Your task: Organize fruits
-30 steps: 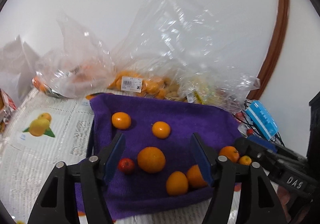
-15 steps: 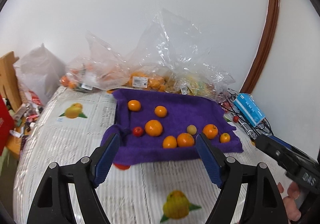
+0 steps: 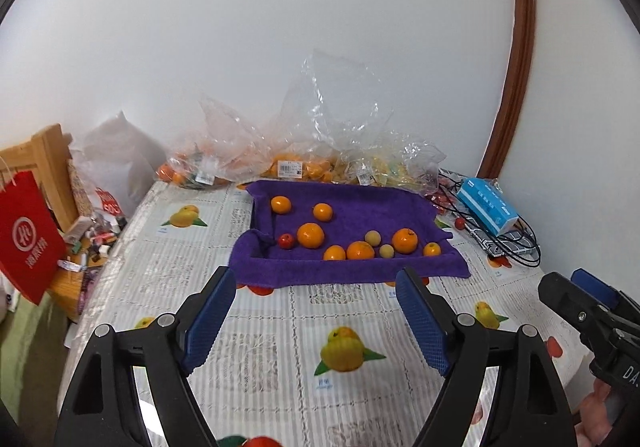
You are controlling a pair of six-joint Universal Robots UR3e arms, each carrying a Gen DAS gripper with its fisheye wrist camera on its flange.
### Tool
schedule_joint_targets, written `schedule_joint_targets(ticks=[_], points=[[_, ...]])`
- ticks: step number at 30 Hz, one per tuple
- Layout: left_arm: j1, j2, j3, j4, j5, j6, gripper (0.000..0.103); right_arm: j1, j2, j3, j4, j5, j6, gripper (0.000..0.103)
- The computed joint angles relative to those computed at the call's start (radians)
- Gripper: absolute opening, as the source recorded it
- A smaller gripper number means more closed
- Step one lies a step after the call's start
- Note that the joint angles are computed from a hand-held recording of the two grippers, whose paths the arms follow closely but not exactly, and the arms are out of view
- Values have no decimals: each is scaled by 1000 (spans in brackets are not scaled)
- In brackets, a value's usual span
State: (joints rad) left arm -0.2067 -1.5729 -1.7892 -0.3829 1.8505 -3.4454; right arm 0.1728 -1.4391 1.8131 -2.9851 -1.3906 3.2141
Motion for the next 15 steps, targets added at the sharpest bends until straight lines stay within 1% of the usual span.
schedule_joint_targets(ticks=[1,3,6,9,15], points=[[-17,6,8,-15,24,-2,81,-4,-21,15,7,3,-2,92],[-35,21,7,-16,42,1,82,-9,-56,38,15,3,-7,93],[-59,30,21,-35,70,-3,82,7,-88,56,14,-46,-13,93],[-75,30,28,-39,96,-8,82,16,-104,67,15,-70,-11,93],[-86,34,33,-56,106,-14,82,22,-112,83,6,-95,-11,93]])
